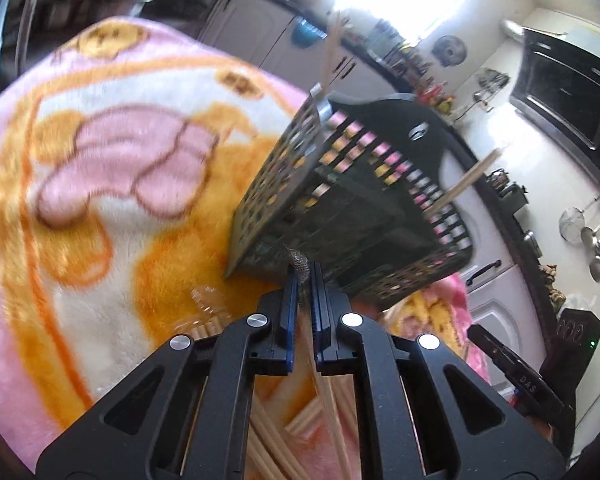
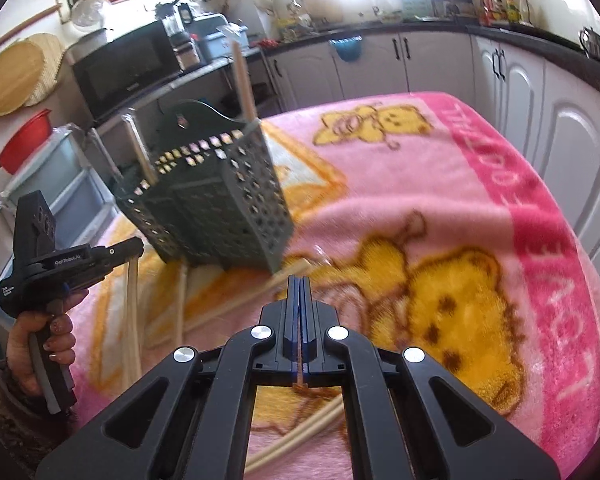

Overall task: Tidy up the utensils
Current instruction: 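Lift the chopsticks with both tools and carry them above the basket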

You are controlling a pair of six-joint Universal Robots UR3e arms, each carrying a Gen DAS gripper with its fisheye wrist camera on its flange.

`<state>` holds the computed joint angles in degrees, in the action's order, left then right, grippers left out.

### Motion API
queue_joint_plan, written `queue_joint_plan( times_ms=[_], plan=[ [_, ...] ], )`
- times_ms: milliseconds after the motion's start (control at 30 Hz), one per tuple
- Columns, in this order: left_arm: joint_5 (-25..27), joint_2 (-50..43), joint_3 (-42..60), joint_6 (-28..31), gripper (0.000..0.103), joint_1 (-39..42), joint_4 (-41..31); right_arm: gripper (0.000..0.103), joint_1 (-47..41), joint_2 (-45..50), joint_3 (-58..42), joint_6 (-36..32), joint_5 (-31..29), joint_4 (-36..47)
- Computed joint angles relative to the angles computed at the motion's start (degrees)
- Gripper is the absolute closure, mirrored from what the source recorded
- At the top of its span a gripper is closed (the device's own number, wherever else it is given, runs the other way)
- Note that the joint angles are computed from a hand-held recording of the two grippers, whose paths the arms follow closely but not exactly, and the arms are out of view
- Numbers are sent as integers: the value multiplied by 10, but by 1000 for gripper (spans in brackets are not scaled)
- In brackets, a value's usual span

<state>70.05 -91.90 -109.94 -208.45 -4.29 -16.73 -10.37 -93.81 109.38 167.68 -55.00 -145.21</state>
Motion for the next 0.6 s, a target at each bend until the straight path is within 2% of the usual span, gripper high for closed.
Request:
queue_joint_plan(
  times_ms=[367, 600],
  plan=[
    [10, 56, 29, 5, 100, -24, 0, 102, 19, -61, -10, 4, 31, -15],
    [18, 48, 77, 8, 100, -44, 2, 102, 34, -74, -33, 7, 40, -21]
  ],
)
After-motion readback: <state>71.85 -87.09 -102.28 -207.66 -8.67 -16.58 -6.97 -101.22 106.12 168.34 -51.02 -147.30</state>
